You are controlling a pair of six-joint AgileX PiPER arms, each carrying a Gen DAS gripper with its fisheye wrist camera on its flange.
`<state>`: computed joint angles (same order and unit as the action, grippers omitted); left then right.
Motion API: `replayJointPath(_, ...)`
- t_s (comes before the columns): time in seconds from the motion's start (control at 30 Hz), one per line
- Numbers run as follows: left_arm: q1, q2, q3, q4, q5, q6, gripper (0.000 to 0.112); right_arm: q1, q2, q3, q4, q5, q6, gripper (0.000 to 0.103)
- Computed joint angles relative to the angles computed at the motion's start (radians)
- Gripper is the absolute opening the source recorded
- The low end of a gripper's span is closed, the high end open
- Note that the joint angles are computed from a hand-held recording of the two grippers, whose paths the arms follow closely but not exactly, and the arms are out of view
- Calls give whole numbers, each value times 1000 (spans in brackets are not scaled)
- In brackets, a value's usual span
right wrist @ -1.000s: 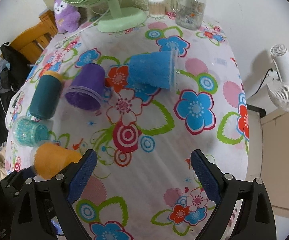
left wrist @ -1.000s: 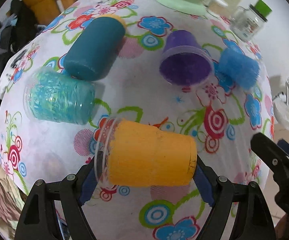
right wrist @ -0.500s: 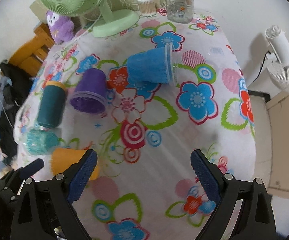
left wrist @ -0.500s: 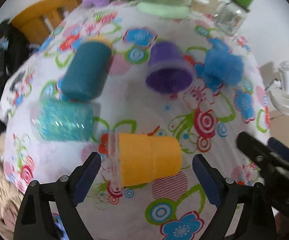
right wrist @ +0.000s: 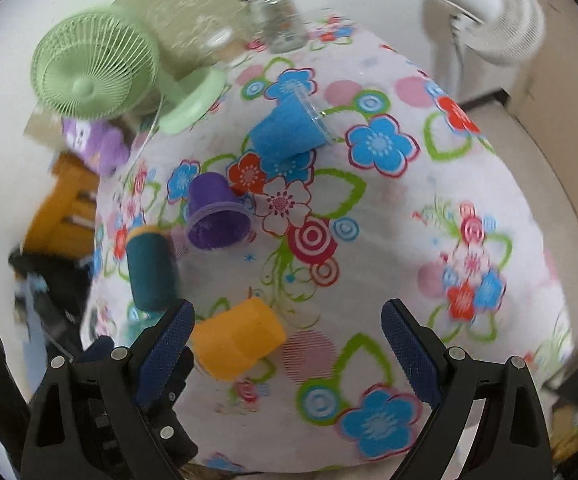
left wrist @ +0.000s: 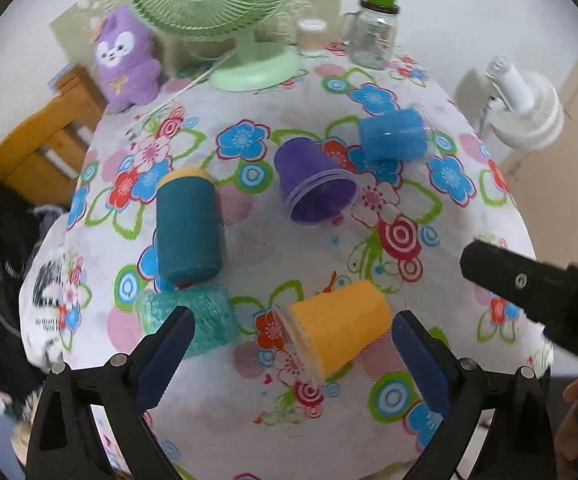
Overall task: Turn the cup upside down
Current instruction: 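Lift the orange cup with the right gripper and rotate it upright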
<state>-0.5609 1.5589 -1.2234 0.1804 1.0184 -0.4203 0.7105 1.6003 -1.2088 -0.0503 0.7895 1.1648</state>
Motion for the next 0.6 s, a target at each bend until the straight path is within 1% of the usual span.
replayJointPath(0.13, 67, -13, 16, -50, -18, 148, 100, 57, 40, -29, -44, 7, 164, 96)
replayJointPath(0.23, 115, -11, 21, -100, -30, 276, 100, 114, 75, -54, -118, 27, 316, 96)
replayJointPath(0.3, 132, -2, 25, -104, -39, 337, 100, 142, 109, -74, -153, 45, 409, 96)
replayJointPath(0.47, 181, 25, 41, -147, -74, 480, 100, 177, 182, -87, -161, 15, 605, 96)
replayJointPath(0.6, 201, 47, 54, -149, -100, 566, 100, 196, 244, -130, -168, 19, 685, 96)
